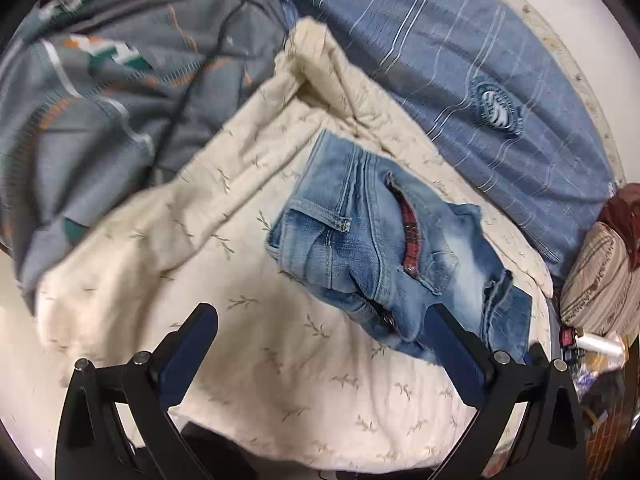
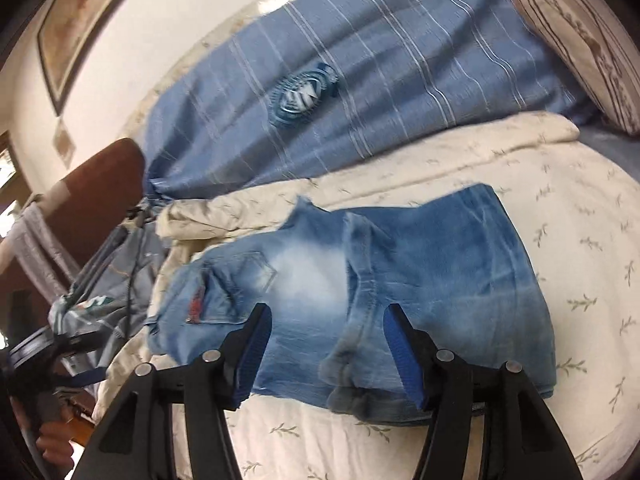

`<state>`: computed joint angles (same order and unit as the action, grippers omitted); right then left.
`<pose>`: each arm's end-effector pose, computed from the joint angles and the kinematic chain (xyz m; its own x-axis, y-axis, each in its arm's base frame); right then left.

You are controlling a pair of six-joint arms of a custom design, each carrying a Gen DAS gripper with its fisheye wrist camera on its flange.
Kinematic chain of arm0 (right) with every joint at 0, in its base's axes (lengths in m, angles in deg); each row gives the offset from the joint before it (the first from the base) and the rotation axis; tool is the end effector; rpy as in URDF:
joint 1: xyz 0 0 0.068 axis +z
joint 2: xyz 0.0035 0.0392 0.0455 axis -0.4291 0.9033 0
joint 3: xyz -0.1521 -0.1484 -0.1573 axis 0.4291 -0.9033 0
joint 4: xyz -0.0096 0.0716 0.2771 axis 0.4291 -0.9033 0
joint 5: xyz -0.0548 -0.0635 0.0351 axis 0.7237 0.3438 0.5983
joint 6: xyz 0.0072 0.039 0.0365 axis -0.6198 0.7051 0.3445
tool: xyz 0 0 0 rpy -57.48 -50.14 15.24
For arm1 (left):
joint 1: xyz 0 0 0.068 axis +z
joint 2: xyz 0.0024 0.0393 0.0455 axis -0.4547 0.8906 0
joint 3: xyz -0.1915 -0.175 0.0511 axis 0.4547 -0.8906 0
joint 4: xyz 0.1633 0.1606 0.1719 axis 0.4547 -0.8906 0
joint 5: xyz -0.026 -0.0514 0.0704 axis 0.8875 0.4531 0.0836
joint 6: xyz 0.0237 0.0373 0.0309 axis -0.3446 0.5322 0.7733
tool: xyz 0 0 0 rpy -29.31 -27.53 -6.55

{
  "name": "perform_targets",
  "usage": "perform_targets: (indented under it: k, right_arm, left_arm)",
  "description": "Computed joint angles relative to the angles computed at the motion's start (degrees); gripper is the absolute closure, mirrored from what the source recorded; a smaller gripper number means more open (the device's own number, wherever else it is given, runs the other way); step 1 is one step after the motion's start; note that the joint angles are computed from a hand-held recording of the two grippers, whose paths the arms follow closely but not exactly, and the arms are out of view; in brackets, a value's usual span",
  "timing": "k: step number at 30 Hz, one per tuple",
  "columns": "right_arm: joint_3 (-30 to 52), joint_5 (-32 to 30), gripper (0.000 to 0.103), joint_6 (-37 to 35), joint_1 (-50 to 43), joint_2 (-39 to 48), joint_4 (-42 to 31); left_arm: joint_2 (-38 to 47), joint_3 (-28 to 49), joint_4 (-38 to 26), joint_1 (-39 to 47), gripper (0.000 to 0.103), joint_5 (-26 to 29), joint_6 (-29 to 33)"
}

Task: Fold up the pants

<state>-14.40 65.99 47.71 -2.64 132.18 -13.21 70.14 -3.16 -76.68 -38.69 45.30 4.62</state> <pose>0.2443 0.1016 0.0649 -0.6213 0.3210 -0.7148 -0.0401 0.8980 0.4381 0.2666 -0.0589 0.1164 -0.8101 -0.4095 -0.4196 -0.2419 0.8853 -0.3971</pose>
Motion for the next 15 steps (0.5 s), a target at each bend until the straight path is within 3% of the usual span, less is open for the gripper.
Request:
perform_targets:
  k: [5, 12, 15]
  right_arm:
    - [-0.48, 0.69, 0.040, -2.24, -1.09, -1.40, -1.32]
    - [-0.02, -5.79, 0.040, -1.63, -5.80, -0.16, -1.14]
    - [0.22, -5.71, 0.040, -1.89, -6.03, -0.45, -2.68]
  left_arm:
    - [11.41, 2.22, 7.46, 1.25, 0.000, 5.02, -4.46]
    - [21.76, 5.52, 17.94, 2.86, 0.000, 8.82, -8.86]
    - [24.97, 6.33, 21.82, 3.27, 0.002, 9.00, -10.33]
